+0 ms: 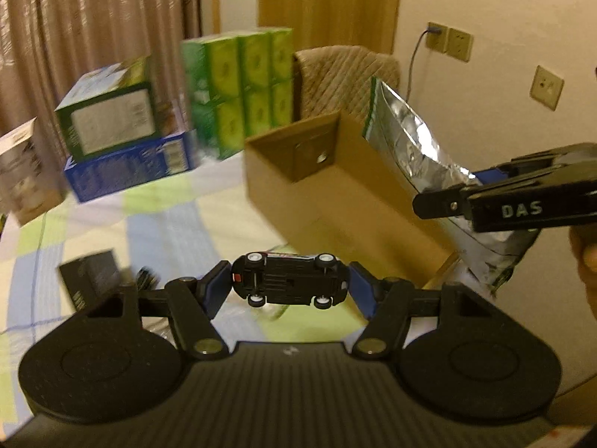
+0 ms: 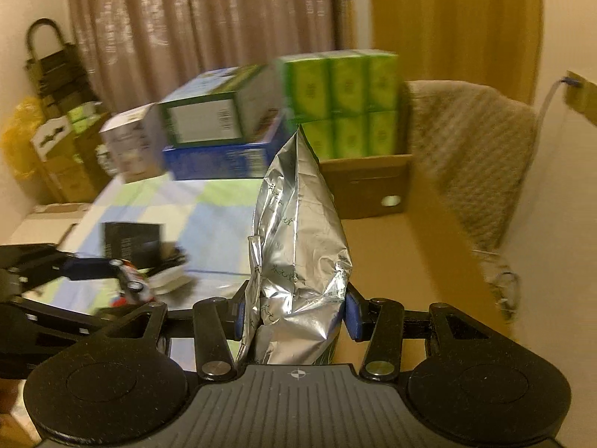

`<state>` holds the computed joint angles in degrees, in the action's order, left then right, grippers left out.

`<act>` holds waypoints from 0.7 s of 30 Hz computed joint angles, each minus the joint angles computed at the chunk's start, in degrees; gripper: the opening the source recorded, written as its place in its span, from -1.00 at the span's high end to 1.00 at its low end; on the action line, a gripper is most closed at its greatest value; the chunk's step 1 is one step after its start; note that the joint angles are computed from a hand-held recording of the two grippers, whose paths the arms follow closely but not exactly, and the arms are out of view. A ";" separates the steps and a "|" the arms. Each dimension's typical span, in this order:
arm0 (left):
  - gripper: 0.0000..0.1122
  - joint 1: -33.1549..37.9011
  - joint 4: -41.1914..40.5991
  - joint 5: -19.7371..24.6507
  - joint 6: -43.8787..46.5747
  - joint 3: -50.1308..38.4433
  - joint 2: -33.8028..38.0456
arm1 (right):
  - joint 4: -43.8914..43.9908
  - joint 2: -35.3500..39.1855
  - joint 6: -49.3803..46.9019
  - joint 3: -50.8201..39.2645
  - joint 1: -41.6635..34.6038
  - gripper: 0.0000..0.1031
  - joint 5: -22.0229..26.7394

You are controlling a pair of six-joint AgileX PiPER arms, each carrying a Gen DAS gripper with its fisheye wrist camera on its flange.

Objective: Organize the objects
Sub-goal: 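Carry the foil bag with the right gripper into the cardboard box while the left holds the car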

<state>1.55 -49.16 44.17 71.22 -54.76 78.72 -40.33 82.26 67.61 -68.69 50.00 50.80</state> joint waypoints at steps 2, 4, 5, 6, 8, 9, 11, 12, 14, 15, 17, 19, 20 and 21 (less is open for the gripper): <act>-0.12 -4.12 0.82 -1.64 -3.16 -1.68 0.80 | 1.74 -2.02 -2.52 1.69 -3.90 0.14 -0.85; -0.12 -8.07 1.96 -3.53 -6.51 -3.44 2.13 | 3.58 -3.63 -5.05 3.28 -7.84 0.14 -2.12; -0.12 -9.94 2.71 -4.36 -8.06 -4.51 3.05 | 4.83 -4.21 -6.38 3.96 -9.90 0.14 -2.94; -0.12 -11.60 3.40 -5.11 -9.42 -5.47 3.91 | 6.17 -4.85 -7.87 4.79 -11.88 0.14 -3.99; -0.13 -15.07 5.19 -6.57 -12.10 -7.61 5.95 | 8.40 -5.40 -10.98 5.99 -15.31 0.14 -5.87; -0.13 -16.35 5.60 -7.29 -12.68 -8.30 6.85 | 9.60 -5.64 -12.55 6.62 -17.06 0.14 -7.09; -0.13 -19.06 6.97 -8.66 -14.41 -10.24 9.25 | 12.84 -6.07 -15.95 7.79 -20.70 0.13 -9.73; -0.13 -20.15 7.58 -9.23 -15.03 -11.03 10.36 | 14.32 -6.04 -17.57 8.14 -22.34 0.13 -10.90; -0.13 -22.21 8.89 -10.57 -16.29 -12.64 12.97 | 16.42 -5.91 -20.16 8.82 -24.98 0.13 -12.76; -0.13 -23.13 9.61 -11.17 -16.98 -13.17 14.06 | 17.61 -5.84 -21.53 9.15 -26.20 0.13 -13.60; -0.13 -24.53 10.44 -12.09 -17.36 -13.96 16.09 | 20.61 -5.30 -24.71 9.45 -28.60 0.13 -15.36; -0.13 -25.63 10.40 -12.86 -17.18 -14.48 17.82 | 22.27 -4.58 -26.42 9.45 -30.25 0.14 -16.45; -0.13 -26.12 10.41 -13.23 -17.22 -14.72 18.64 | 22.63 -4.50 -27.00 9.74 -30.83 0.13 -16.94; -0.13 -26.52 10.37 -13.59 -17.19 -14.72 19.19 | 23.32 -4.38 -27.74 9.95 -31.46 0.13 -17.42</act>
<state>-24.98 -38.79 30.57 54.03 -69.49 97.91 -17.01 77.88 39.87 -58.74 18.54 33.38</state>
